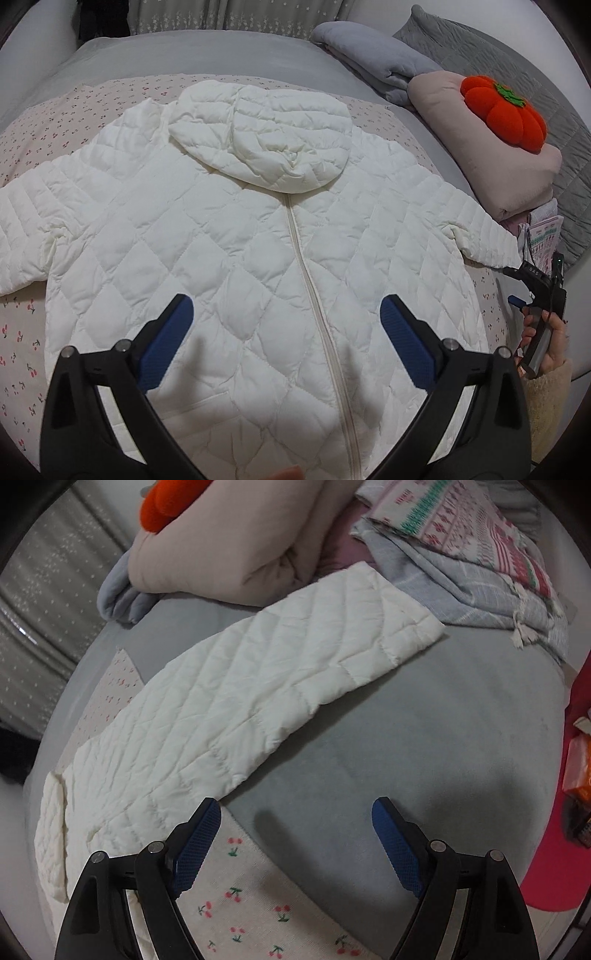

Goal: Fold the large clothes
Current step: 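Grasp the jacket sleeve cuff with the right tool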

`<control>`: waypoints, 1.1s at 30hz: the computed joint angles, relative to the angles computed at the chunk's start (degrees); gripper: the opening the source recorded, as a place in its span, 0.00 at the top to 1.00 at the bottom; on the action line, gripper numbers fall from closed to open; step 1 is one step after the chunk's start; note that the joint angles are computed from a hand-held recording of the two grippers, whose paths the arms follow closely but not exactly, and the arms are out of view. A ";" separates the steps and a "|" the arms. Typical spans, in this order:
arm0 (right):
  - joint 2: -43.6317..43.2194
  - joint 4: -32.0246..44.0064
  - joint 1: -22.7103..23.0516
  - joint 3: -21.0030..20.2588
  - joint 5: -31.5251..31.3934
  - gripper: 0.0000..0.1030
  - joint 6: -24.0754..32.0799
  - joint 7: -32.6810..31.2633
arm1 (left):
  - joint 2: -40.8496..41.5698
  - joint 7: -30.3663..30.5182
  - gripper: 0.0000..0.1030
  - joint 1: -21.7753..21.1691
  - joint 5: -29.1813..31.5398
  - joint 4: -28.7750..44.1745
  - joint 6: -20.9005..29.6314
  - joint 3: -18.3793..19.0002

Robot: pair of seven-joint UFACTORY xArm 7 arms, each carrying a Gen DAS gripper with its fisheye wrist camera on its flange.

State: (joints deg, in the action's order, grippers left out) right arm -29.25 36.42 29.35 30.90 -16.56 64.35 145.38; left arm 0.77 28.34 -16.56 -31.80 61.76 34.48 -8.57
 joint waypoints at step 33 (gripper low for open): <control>6.69 17.47 -3.22 -0.39 -22.10 0.75 11.09 -9.99 | 7.01 5.21 0.02 5.12 -6.13 9.07 -0.03 -0.33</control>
State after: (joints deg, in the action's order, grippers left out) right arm -22.56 53.88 26.13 30.51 -38.67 75.43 135.39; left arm 7.78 33.55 -11.43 -37.94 70.83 34.45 -8.90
